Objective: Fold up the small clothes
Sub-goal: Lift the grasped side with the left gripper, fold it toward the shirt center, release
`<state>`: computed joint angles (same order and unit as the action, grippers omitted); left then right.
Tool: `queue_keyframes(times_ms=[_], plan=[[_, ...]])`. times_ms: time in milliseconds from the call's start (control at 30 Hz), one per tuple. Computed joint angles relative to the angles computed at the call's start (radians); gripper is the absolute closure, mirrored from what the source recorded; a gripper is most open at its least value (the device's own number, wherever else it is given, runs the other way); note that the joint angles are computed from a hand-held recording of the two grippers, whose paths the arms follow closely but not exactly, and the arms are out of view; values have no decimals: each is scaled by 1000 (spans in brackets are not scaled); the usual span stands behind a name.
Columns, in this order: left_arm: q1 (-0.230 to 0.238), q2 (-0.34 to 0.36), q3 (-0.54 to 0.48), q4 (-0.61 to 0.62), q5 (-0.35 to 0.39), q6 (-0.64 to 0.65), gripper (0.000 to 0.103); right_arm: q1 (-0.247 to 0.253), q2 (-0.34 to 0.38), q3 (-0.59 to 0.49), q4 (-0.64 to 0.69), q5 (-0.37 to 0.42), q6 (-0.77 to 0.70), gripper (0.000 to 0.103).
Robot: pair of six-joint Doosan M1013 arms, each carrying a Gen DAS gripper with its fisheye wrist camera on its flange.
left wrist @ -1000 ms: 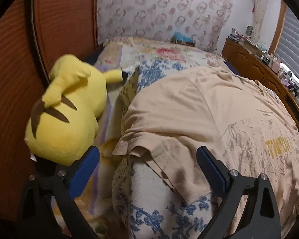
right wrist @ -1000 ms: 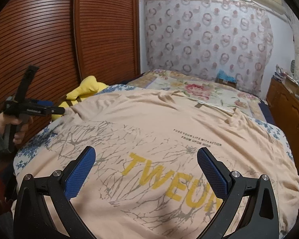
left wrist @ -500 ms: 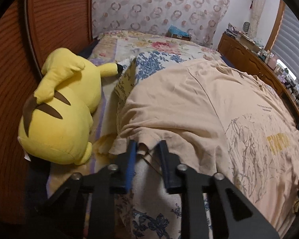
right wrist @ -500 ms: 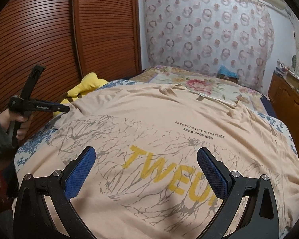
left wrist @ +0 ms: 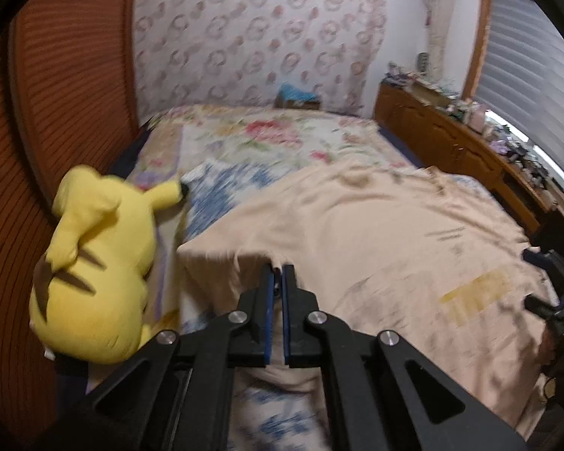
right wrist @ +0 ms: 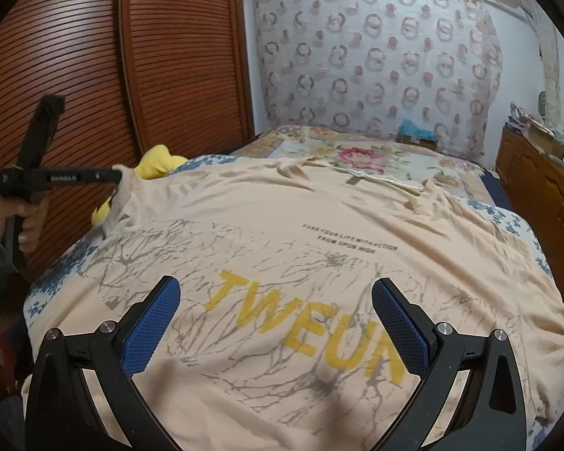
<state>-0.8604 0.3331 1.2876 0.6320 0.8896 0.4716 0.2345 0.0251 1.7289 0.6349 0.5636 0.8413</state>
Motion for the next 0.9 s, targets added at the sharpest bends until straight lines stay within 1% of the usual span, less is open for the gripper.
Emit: queue_keyframes(times_ms=[133,233,300,400,500,600,733,833,900], plan=[[-12,41,-95,-22,-5,94,103,-19,-6,5,11,-7,4,0],[-22,75,-167,-66,0,174,103,-32,-9,7,16,-7,9,0],[-29,99,-211,-94,16,216,103,-39,-11,9,14,-5,13,0],[-43,115,-239,-79,41,233,102,-47,-11,9,16,-2,12,0],[-53,104,-222,-62,35,218,101,-50,-10,7,21,5,4,0],[-63,89,-197,-25,36,190,97,-51,-6,2,24,12,-5,0],[-78,67,-147,27,60,138,89,-47,9,-20,49,46,-45,0],[-74,54,-99,12,71,115,82,-38,24,-44,62,77,-79,1],[-66,48,-65,-18,76,102,81,-30,36,-62,64,99,-95,2]])
